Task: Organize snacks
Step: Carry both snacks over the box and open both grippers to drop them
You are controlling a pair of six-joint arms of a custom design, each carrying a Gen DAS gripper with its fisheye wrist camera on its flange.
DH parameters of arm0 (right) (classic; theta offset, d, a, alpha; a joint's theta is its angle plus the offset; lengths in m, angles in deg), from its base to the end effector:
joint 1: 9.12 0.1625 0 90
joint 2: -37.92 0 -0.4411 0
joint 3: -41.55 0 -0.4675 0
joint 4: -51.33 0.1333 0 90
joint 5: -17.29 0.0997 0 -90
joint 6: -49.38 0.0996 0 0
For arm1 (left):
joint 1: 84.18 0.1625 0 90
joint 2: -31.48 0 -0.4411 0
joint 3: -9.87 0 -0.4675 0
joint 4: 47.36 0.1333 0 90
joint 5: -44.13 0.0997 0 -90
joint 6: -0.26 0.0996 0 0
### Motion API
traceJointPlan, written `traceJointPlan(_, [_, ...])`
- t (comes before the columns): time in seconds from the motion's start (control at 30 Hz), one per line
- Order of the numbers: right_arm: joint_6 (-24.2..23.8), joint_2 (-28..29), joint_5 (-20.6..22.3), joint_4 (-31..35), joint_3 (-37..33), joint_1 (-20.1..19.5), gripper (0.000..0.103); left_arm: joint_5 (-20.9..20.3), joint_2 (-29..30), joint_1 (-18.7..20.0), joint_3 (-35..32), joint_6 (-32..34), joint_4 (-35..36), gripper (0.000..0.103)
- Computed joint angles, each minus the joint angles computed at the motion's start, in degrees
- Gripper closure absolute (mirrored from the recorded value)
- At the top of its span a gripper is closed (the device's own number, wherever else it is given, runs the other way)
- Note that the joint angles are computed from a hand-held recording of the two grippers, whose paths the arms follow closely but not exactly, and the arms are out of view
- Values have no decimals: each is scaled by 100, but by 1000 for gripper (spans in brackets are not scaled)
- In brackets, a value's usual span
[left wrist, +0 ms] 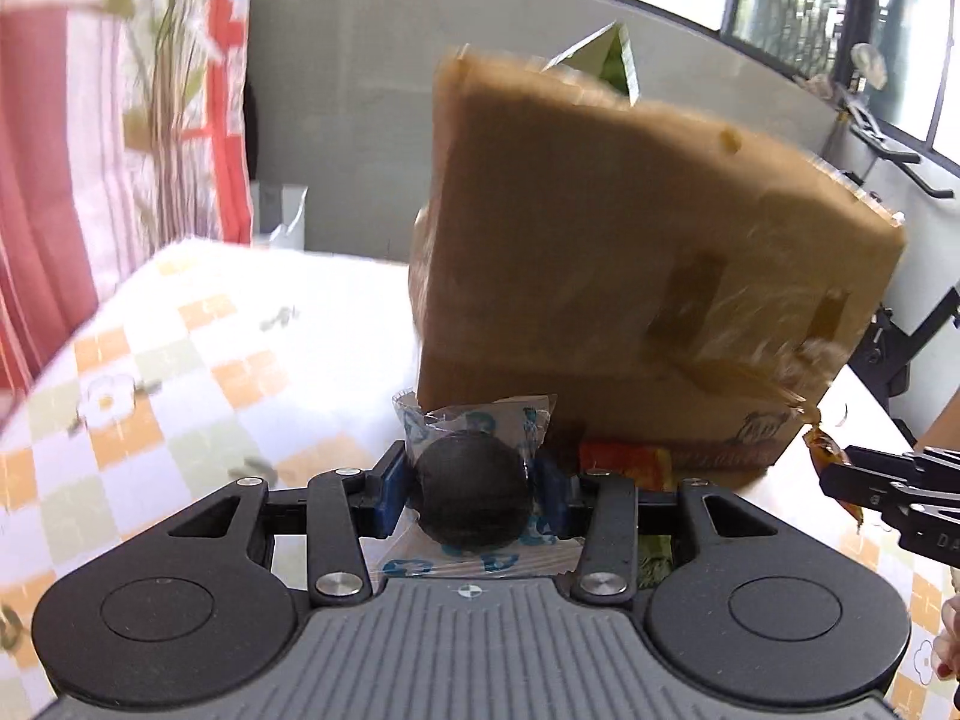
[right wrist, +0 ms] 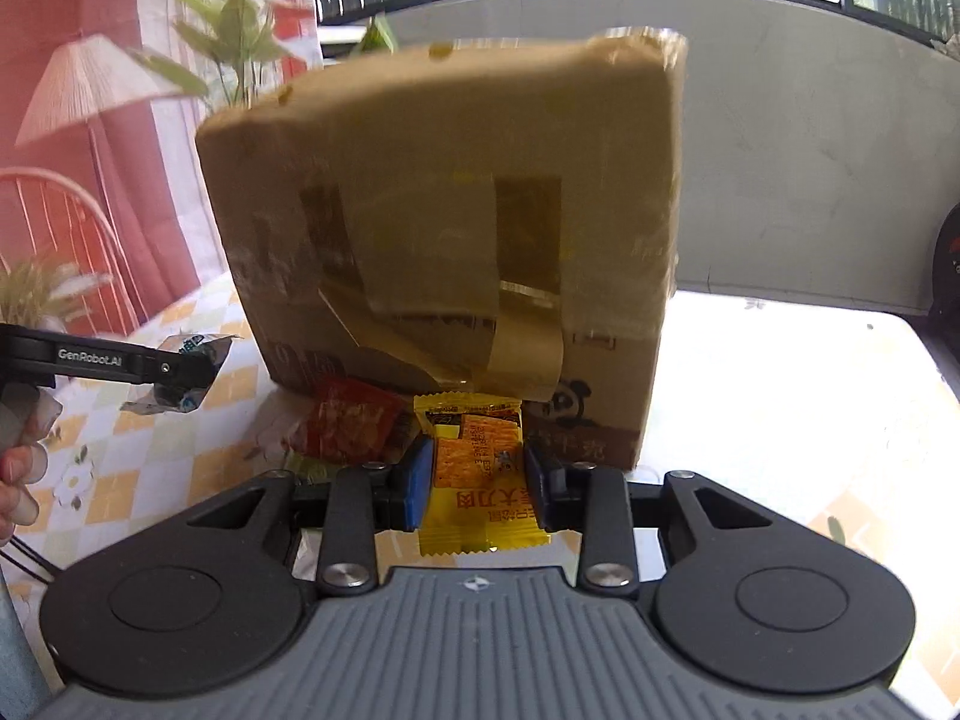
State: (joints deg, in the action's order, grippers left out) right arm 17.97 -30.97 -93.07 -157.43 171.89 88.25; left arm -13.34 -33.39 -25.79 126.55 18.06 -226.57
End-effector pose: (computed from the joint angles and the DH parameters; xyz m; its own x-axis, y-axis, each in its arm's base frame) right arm 0.1639 -0.4978 0.1968 -0.7895 -0.1340 0.5990 -0.5633 0.5458 -0.6203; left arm -0.1588 -0.6145 0.1883 -0.7194 0.3627 -0.5924 0.6683 0.5941 -0.4477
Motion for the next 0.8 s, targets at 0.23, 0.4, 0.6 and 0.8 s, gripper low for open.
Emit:
traceJointPlan(0.23, [172, -46, 153, -150, -41, 119, 69, -400, -97, -266, 11, 362, -559, 56])
traceJointPlan(0.4, [-134, -311, 194, -187, -20, 266, 69, -796, -22, -442, -104, 401, -476, 56])
traceJointPlan(0.6, [21, -515, 599, -82, -243, 322, 69, -1194, 258, -602, -450, 740, -597, 56])
traceJointPlan(0.8, [-737, -275, 458, 231, -1137, 518, 69, -1322, 814, -689, -1208, 565, -646, 56])
